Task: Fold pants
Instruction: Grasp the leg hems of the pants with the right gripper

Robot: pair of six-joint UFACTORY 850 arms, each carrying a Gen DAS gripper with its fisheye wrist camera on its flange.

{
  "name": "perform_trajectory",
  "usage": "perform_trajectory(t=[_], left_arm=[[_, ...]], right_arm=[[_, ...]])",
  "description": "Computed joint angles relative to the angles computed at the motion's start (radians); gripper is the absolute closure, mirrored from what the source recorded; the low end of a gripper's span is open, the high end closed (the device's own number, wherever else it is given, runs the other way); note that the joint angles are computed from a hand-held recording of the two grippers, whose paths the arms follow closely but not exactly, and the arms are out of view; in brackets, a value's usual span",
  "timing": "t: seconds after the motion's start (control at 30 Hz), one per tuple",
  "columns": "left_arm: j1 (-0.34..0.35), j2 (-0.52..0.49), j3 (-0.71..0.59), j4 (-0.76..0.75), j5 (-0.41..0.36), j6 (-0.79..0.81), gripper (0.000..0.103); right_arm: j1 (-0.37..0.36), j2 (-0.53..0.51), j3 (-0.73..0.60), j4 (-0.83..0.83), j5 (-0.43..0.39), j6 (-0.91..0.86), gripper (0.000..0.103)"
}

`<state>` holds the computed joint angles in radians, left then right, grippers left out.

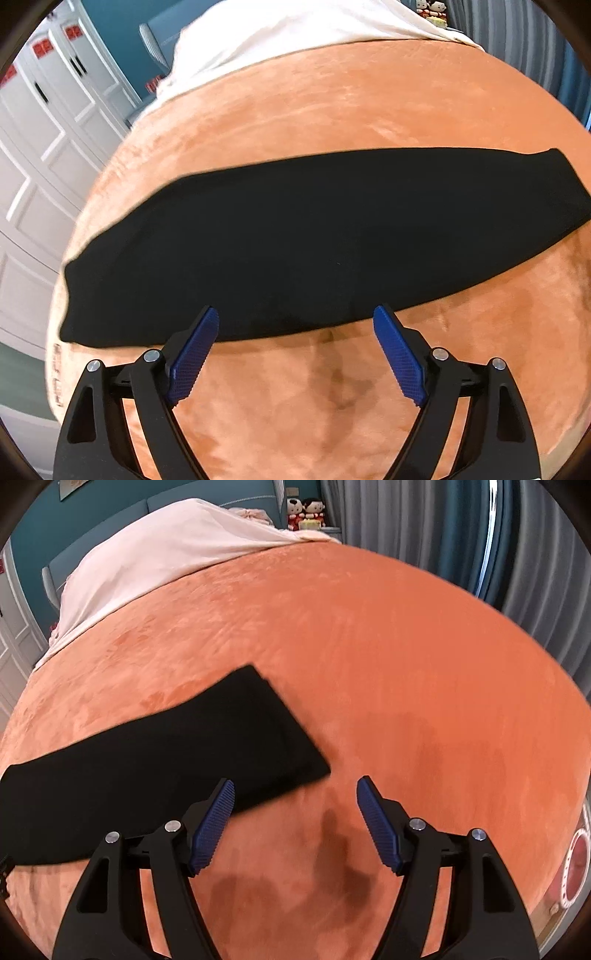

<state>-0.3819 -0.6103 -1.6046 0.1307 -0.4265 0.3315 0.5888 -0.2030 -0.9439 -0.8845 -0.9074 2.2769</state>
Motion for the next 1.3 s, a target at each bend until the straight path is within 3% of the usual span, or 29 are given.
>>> perform_trajectory(t=[0.1,0.2,0.37,0.57,0.67,0.73,0.8,0.87,1.1,1.3], left_arm=[[-0.005,0.006,0.009,0.059,0.014,-0.05,0.019],[-0.003,0.002,0.003,0.044,0.005,-0.044,0.018],[0.0,-0.006,0.004,0.053,-0.003,-0.051,0.018],[0.006,-0.019,-0.002,0.054,-0.022,-0.062,0.018],[0.013,-0.019,-0.002,0.041,-0.027,-0.053,0.018],[0.017,-0.019,-0.004,0.025,-0.03,-0.039,0.018],[0.025,-0.016,-0.003,0.006,-0.029,-0.019,0.018],[0.036,-0.014,-0.006,-0.018,-0.028,0.004,0.018],[0.112,-0.034,-0.067,-0.143,-0.057,0.1,0.018],[0.197,-0.068,-0.136,-0.237,-0.104,0.169,0.018]], right_arm=[[0.008,0.02,0.033,-0.014,0.036,0.084,0.035],[0.001,0.048,0.084,-0.059,0.097,0.225,0.021],[-0.024,0.062,0.137,-0.143,0.172,0.408,0.017],[-0.074,0.039,0.125,-0.227,0.207,0.46,0.015],[-0.099,0.026,0.116,-0.256,0.232,0.471,0.026],[-0.113,0.02,0.107,-0.267,0.244,0.464,0.043],[-0.126,0.027,0.116,-0.315,0.277,0.512,0.073],[-0.131,0.036,0.121,-0.364,0.305,0.58,0.084],[-0.077,-0.023,-0.084,-0.36,0.206,0.426,0.085],[-0.053,-0.272,-0.518,-0.276,0.238,0.035,0.085]])
